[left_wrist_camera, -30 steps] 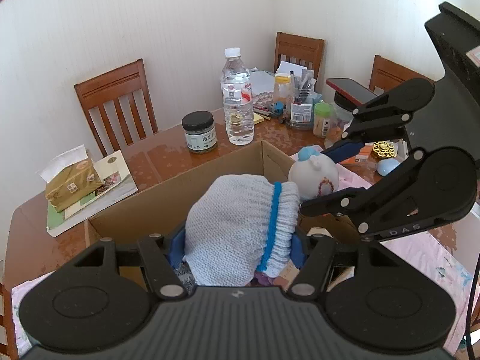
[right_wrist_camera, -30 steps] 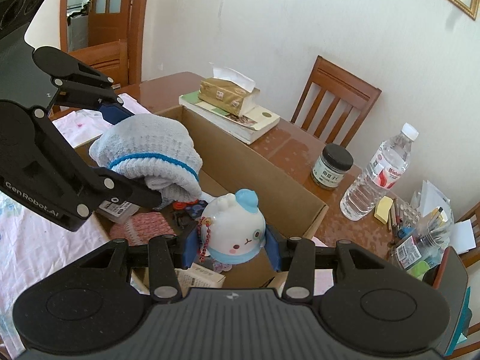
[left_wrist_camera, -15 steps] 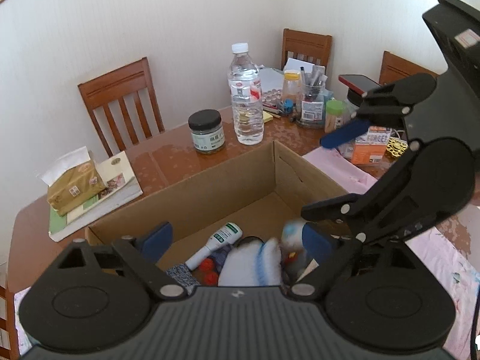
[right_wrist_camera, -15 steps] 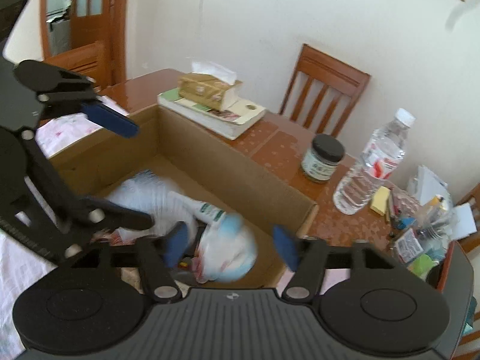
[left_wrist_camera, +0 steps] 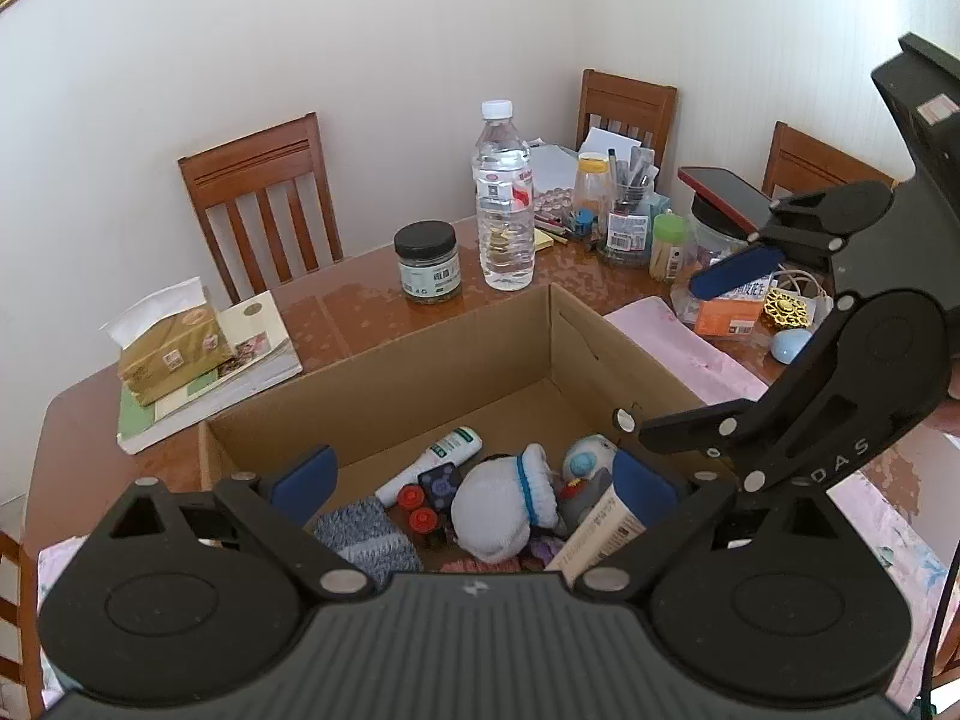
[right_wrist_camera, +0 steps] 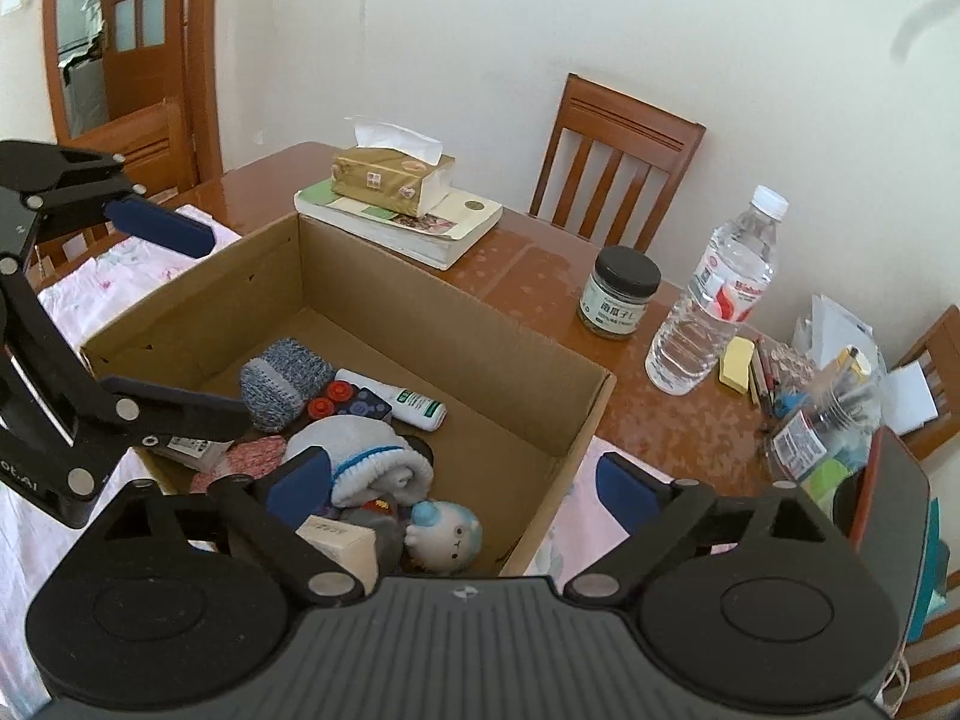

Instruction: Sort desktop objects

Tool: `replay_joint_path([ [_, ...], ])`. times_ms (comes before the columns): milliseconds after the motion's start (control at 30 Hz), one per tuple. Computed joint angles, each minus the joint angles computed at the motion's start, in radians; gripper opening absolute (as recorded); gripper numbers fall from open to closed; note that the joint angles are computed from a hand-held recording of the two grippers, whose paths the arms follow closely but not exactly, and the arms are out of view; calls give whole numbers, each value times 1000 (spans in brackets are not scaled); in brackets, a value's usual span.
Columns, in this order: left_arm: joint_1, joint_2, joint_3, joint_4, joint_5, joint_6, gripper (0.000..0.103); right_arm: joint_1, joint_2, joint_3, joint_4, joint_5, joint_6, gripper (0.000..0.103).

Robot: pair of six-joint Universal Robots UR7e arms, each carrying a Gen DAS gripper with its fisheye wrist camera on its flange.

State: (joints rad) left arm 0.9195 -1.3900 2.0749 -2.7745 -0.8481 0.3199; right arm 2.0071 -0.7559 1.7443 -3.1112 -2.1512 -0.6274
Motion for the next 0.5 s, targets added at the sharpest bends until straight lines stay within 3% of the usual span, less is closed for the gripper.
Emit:
replay_joint_path([
  [300, -47, -91, 89, 7, 42, -95, 101, 42, -30, 56, 30, -57, 109, 100],
  [500, -85, -138, 159, -35, 104, -199, 102, 63, -48, 103, 40, -96, 239, 102],
])
